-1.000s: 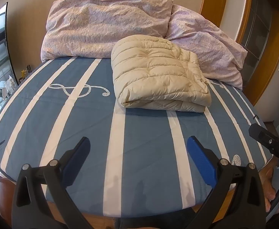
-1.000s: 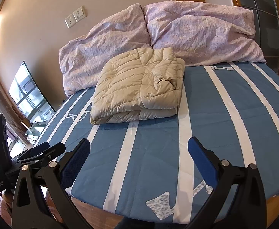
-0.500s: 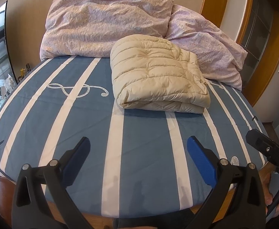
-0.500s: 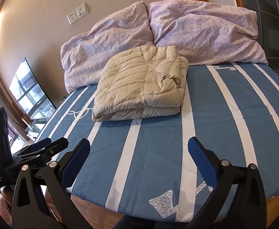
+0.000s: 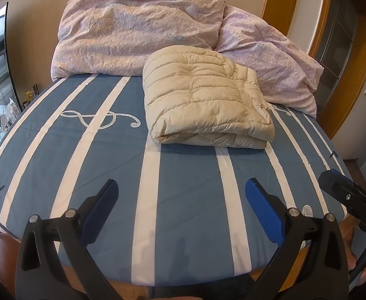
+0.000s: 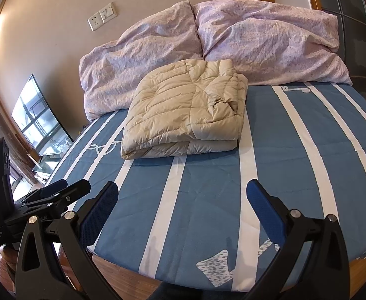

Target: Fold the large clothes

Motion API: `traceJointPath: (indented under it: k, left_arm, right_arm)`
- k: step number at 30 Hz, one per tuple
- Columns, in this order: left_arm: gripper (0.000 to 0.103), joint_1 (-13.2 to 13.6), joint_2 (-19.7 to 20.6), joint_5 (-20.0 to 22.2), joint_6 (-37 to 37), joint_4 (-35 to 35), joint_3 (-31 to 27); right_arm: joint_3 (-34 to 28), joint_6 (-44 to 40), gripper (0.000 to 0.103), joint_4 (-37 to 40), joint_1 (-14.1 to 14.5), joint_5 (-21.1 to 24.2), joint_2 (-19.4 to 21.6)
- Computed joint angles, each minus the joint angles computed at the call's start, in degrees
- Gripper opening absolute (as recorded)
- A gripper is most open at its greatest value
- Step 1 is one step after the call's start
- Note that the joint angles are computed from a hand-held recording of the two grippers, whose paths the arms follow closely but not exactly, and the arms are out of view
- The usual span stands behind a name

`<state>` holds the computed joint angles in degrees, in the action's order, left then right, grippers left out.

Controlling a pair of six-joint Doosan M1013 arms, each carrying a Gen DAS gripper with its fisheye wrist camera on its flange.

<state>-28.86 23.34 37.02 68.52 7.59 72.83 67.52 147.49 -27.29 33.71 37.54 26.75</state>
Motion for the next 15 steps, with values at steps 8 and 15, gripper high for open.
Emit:
traceJointPath:
  k: [8,15]
  left_arm:
    - [0.101,0.1,0.3,0.1,0.6,-0.6,-0.3]
    - [0.101,0.0,0.5,0.3,0.6,-0.7,-0.4]
  right_arm:
    - [0.0,0.1,0.102,0.1,0.0,0.1,0.0]
    - [0.2,-0.6,0.102,1.1,-0.3,-0.2,0.1]
